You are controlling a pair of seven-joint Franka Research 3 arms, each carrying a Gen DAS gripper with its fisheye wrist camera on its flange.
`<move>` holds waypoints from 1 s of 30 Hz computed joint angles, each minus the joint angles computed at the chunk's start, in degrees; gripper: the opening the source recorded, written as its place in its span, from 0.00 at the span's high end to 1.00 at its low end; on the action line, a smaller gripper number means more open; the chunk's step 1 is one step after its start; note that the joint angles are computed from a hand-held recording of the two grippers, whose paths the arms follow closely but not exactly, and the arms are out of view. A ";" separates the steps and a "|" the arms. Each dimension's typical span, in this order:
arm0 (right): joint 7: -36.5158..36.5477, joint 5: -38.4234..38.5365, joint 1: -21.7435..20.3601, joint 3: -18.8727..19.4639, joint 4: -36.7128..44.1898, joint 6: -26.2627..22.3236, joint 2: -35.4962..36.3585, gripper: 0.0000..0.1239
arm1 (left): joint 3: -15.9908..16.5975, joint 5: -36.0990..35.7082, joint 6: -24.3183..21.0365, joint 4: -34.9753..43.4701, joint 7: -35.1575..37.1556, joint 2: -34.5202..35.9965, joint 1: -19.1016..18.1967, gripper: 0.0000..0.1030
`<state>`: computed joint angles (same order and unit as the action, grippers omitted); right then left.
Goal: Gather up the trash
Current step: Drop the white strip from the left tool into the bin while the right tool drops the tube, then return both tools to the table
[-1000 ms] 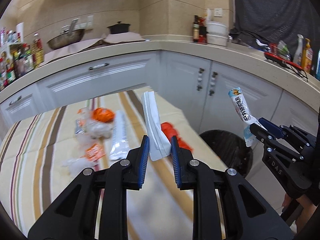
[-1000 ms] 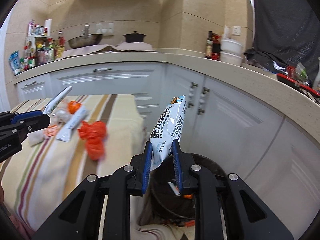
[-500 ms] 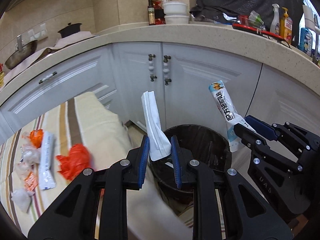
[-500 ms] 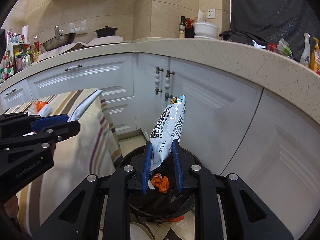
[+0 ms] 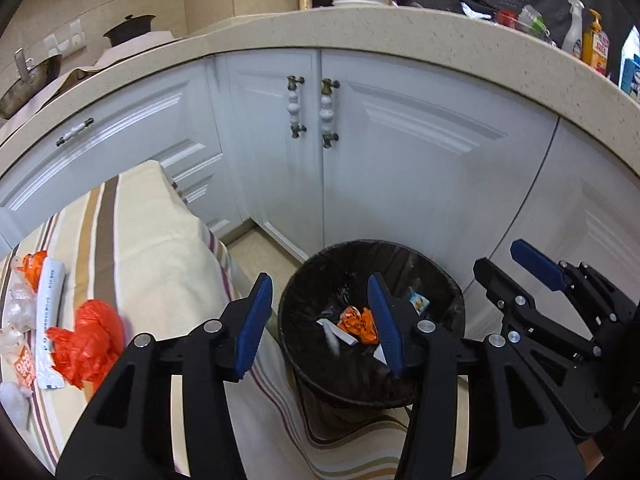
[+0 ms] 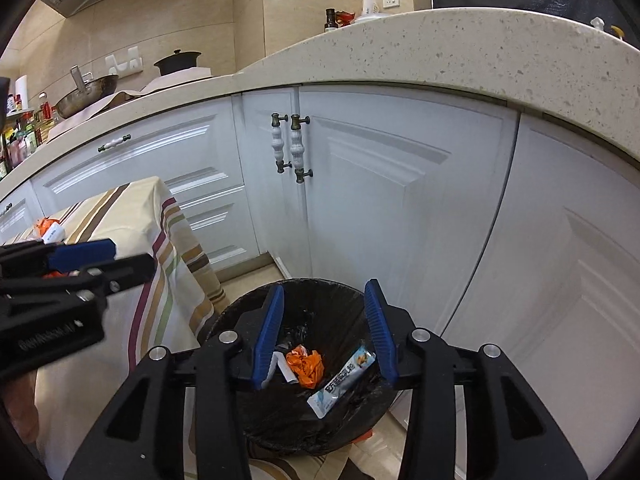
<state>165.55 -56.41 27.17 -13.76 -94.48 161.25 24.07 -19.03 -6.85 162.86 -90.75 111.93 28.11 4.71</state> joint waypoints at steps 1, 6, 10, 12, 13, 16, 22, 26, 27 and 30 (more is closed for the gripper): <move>-0.24 0.23 -0.10 0.13 0.15 0.14 0.11 0.65 | -0.30 -0.48 -0.05 -0.14 0.08 -0.30 0.45 0.53; -0.96 0.57 0.58 0.34 1.78 0.38 0.35 0.63 | -1.30 -3.33 1.82 -2.20 1.25 -2.74 3.09 0.50; -2.19 1.46 1.42 0.83 4.19 1.31 1.14 0.62 | -1.04 -5.66 3.66 -4.82 1.80 -5.50 5.37 0.47; -3.58 2.28 2.03 1.04 5.53 1.82 1.75 0.60 | -0.46 -6.68 4.41 -6.36 1.76 -7.01 6.48 0.47; -4.64 2.93 2.29 1.21 6.41 2.03 2.21 0.60 | -0.26 -7.22 4.80 -7.28 1.85 -7.84 7.01 0.47; -9.32 6.29 3.04 2.22 10.02 2.82 4.37 0.59 | 1.81 -7.53 6.03 -9.55 0.80 -9.82 7.82 0.47; -20.15 14.23 4.63 4.27 16.20 3.21 8.47 0.57 | 6.74 -5.98 7.71 -13.83 -3.56 -12.93 9.26 0.46; -28.01 20.17 5.02 6.28 21.12 1.97 11.79 0.56 | 9.77 -3.94 8.37 -15.69 -7.47 -14.08 10.20 0.46; -29.39 21.35 5.28 6.45 21.84 1.67 12.32 0.56 | 10.44 -3.36 8.46 -16.09 -8.41 -14.29 10.51 0.46; -35.47 26.30 4.89 8.52 26.09 -0.56 15.14 0.54 | 11.77 -2.03 8.63 -17.12 -10.52 -14.70 11.58 0.46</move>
<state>130.08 -30.10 32.06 -5.24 -68.39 160.70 39.22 -7.26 -8.88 171.48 -107.87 101.42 13.40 16.29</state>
